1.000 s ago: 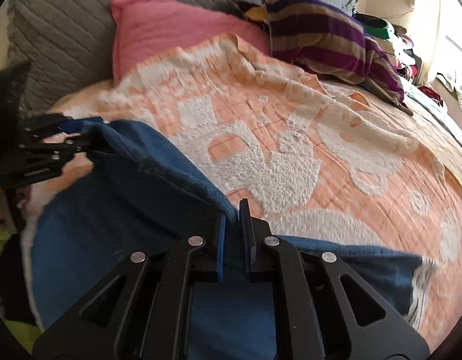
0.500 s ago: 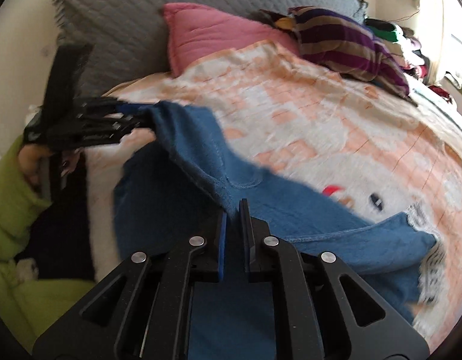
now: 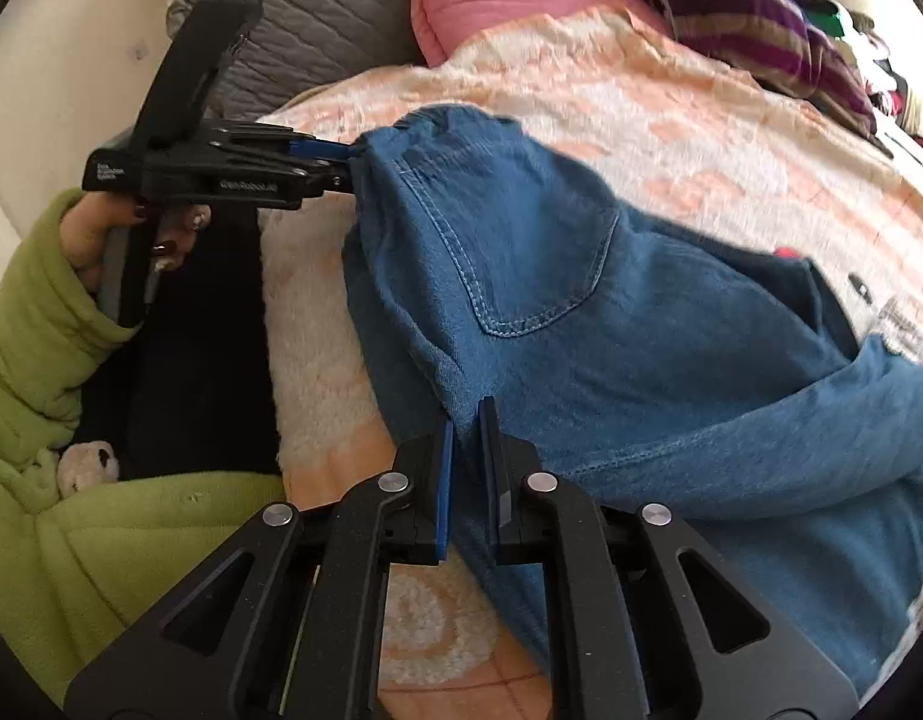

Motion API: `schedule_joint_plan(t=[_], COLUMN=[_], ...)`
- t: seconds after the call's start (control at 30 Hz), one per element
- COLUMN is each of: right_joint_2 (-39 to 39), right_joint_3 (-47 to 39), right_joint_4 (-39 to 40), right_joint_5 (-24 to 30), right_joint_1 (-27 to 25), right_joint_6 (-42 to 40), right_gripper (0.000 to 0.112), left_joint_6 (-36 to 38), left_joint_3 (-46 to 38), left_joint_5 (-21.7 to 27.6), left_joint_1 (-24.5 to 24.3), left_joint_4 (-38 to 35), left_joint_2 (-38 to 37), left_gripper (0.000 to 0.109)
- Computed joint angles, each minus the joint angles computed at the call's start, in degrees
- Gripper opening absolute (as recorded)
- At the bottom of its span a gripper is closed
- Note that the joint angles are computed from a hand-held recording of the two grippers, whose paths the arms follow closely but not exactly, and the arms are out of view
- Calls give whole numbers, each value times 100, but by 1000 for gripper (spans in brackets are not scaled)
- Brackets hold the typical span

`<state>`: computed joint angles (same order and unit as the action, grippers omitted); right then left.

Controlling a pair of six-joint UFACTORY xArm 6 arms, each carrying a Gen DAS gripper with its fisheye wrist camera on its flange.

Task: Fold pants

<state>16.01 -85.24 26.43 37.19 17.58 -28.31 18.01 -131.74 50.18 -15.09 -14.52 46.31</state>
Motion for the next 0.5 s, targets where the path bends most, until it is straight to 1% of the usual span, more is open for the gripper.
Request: schedule_joint_plan(t=[0.07, 0.1, 0.17, 0.23, 0.3, 0.4, 0.43, 0.5], right_joint_2=[-59, -67, -101, -121, -166, -138, -123, -122], right_joint_3=[97, 103, 153, 184, 278, 236, 223, 231], right_joint_4=[3, 15, 61, 101, 77, 91, 97, 140], right_joint_5=[-65, -82, -148, -150, -204, -166, -152, -117], right_joint_1=[11, 14, 25, 29, 67, 93, 97, 100], right_joint_6=[-32, -39, -123, -137, -160, -193, -192, -217], right_gripper=[4, 4, 4, 5, 6, 7, 7, 7], left_joint_6=[-18, -45, -116, -377, -436, -239, -145, -96], left_joint_3=[251, 326, 657, 1059, 1218, 1101, 926, 456], left_joint_5=[-23, -36, -144, -460, -667, -777, -739, -621], left_joint_1=[56, 74, 129, 145, 133, -2, -87, -248], left_joint_4=[-65, -71, -153, 65, -17, -405, -484, -420], left_joint_2=[-174, -231, -480, -790, -947, -950, -847, -516], left_gripper=[49, 50, 50, 49, 49, 47, 47, 47])
